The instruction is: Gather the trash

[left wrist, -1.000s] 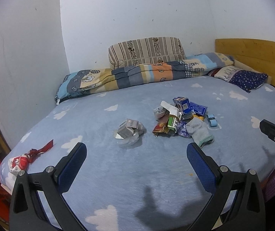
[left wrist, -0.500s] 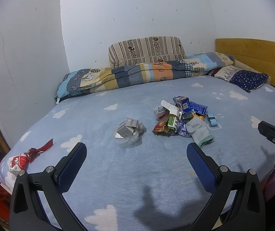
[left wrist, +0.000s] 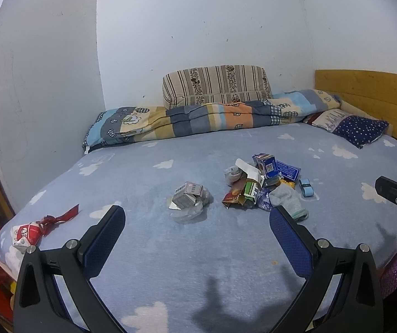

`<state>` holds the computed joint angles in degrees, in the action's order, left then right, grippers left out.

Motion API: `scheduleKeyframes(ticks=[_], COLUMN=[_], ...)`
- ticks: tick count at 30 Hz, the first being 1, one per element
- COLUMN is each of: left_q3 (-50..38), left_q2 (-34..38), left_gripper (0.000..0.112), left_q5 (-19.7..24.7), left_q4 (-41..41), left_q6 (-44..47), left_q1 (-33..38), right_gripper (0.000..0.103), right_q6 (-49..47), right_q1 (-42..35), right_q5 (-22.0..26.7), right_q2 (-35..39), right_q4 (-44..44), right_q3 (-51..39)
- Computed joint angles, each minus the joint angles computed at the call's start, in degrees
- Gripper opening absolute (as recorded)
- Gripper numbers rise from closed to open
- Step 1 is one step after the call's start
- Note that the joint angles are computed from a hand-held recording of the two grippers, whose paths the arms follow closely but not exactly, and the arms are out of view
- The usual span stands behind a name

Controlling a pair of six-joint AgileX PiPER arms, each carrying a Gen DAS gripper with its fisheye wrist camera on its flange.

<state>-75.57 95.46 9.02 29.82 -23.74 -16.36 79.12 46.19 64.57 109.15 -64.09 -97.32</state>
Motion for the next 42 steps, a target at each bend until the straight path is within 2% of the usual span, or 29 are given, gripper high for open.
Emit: scheduleKeyframes(ticks=[9, 30, 32, 34, 35, 38, 39, 42], left_q3=[0.65, 0.93, 0.87, 0.25, -0.43, -5.75, -9.46, -21.60], left_q2=[-0.52, -0.47, -0.25, 0.22, 0.63, 3.55, 5.60, 12.24], left_gripper=[0.103, 0.103, 0.103, 0.103, 0.103, 0.103, 0.103, 0.103], left_q5=[-1.52, -1.52, -1.41, -0.83, -0.16, 5.51, 9.41, 21.31], left_q4=[0.28, 0.11, -2.02, -8.32, -11.09, -21.62, -25.38, -28.19], left_q6=[-0.21, 0.06, 2.11, 8.11, 10.71, 20.67, 24.09, 25.63], left_q1=[0.45, 0.40, 0.53, 0.88, 1.04, 1.96, 2.65, 4.58], right_gripper=[0.102, 0.102, 0.102, 0.102, 0.102, 0.102, 0.102, 0.101], right_q6=[0.33, -1.48, -1.69, -2.01, -2.12, -3.26, -4.16, -8.56], right_q1=[0.15, -0.30, -0.38, -0.43, -0.50, -1.10, -1.58, -4.28], right_q5=[0.14, -0.41, -0.51, -0.56, -0.69, -1.72, -2.73, -6.67], right_q2=[-0.23, 0.62, 0.69, 0.93, 0.91, 1.05, 0.94, 0.94], right_q4=[-0.54, 1.01, 1.35, 1.69, 1.86, 3.44, 4.88, 11.42], right_q3=[0.21, -0.94, -0.88, -1.15, -1.16, -1.64, -1.77, -3.00])
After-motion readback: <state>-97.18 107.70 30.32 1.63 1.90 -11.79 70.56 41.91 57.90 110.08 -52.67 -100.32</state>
